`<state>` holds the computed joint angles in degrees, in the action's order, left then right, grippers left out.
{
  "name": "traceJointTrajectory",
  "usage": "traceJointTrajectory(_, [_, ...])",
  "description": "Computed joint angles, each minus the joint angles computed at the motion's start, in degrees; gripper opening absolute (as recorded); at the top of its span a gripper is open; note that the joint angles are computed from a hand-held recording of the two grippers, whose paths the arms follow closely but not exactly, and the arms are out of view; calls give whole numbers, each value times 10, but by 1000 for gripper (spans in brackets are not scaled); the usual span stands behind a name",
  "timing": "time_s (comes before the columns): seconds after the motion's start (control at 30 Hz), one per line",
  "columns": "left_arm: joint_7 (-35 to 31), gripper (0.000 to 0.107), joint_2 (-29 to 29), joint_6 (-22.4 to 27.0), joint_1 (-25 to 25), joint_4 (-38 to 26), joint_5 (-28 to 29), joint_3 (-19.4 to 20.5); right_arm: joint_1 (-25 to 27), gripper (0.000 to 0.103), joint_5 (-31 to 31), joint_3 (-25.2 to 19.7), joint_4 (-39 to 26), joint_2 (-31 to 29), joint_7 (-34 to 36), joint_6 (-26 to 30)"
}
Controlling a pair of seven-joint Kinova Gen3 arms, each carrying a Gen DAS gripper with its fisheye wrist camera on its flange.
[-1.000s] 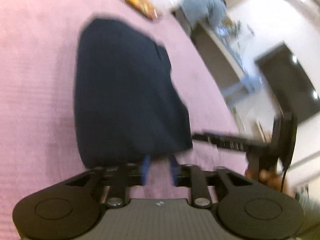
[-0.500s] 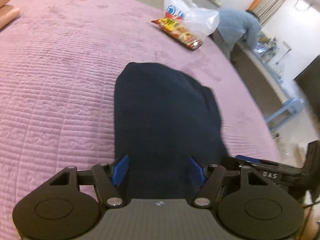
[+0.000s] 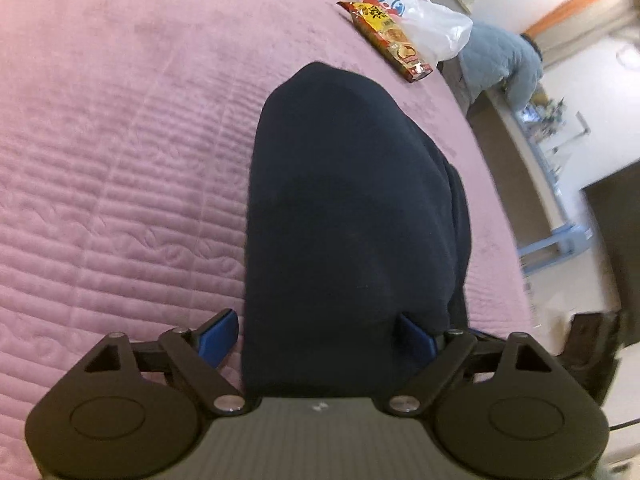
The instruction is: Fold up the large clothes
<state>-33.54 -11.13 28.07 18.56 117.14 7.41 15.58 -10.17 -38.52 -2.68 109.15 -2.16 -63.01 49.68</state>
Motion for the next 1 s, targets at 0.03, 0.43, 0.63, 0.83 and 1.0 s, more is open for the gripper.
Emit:
traceJointTrajectory(0.03, [-14,88,2,-23,22,13,23,-27,0,88,-7,1,2,0,11,0])
traceJointTrajectory(0.43, [-60,47,-31,-178,22,95,54,-8,11,47,-90,6,27,-26,72,5])
traceJointTrajectory(0.63, [-133,46,-133,-166,118,106,89,-96,-44,45,-61,16,34,-136,5,-6])
traceJointTrajectory(0.83, [-99,46,-280,-28,125,86,67,-90,-7,45,-30,-67,22,-264,-134,50])
traceJointTrajectory(1.0, [-125,46,-396,77,85,105,127,-73,-33,45,10,-117,24,-331,-251,73])
